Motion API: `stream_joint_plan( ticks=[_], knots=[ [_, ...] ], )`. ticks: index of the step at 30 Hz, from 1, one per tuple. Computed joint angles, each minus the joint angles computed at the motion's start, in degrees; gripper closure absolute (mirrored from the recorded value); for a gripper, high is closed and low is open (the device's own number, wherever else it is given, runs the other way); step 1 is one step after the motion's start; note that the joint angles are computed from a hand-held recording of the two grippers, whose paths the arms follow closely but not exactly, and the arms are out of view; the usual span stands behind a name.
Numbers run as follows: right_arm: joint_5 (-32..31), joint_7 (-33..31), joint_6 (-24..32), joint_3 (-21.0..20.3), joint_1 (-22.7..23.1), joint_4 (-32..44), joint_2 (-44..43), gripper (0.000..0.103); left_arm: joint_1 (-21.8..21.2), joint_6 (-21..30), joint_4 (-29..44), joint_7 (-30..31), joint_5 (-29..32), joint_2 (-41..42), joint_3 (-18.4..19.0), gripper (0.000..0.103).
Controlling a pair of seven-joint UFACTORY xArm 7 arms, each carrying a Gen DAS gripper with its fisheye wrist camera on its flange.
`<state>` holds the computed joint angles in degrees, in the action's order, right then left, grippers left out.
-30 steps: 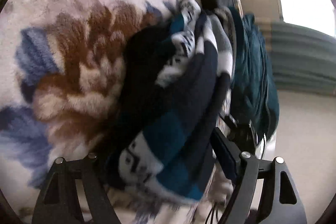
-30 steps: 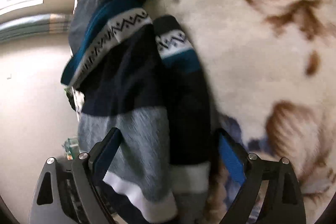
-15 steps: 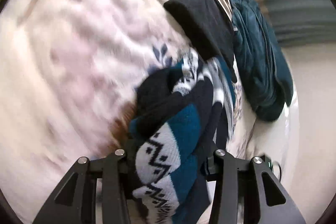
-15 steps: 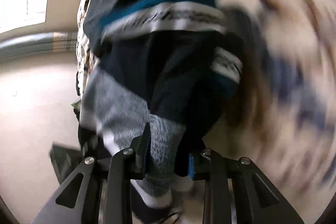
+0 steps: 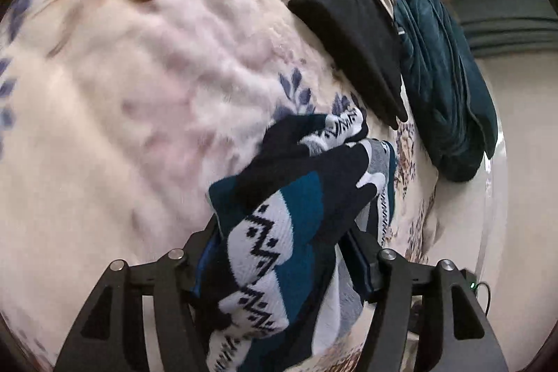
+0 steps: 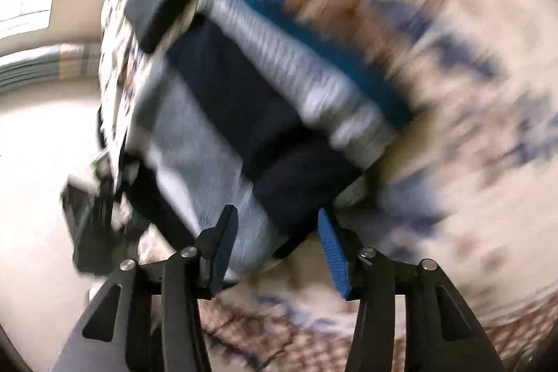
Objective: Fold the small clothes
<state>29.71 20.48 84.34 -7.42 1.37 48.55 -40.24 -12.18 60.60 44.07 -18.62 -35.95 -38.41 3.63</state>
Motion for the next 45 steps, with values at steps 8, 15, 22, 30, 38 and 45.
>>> stream_joint_plan(
  ticks=[8,15,22,30,38,45],
  knots=[
    [-1.9,-7.4,-5.7,-3.4,-2.5,-0.4,9.9,0.066,1.0,-5.1,-3.2,-8.8,3.1,-4.8,-2.2,0.041],
    [-5.7,-8.9,-1.9,-1.9,-4.9,2.5,7.8,0.09,2.3,-0.9,1.6,-4.0,6.8,-3.8,2.7,0.026],
    [3.4,-14.3,2.5,-6.8,-5.2,-3.4,5.7,0.025,1.5,0.9,-8.8,-9.3,1.3,-14.0,-0.5,0.025],
    [15.7,-12.9,-6.6,-2.5,-5.7,-15.9,-0.2,0.067,-2.5,-11.2,-13.7,-13.1,2.1,-12.4,-5.9,0.054],
    [12.7,-0.5,-3.3,0.3,0.6,-16.5,-10.5,0.061,-2.0,-2.7,-3.2,-3.6,10.4,-3.1,0.5,0.052],
    [-6.1,-2.8,13.7,2.3,4.5,7.7,1.1,0.046,3.9,11.8,4.7,-11.1,20.7,-4.8,-6.6,0.014]
  ],
)
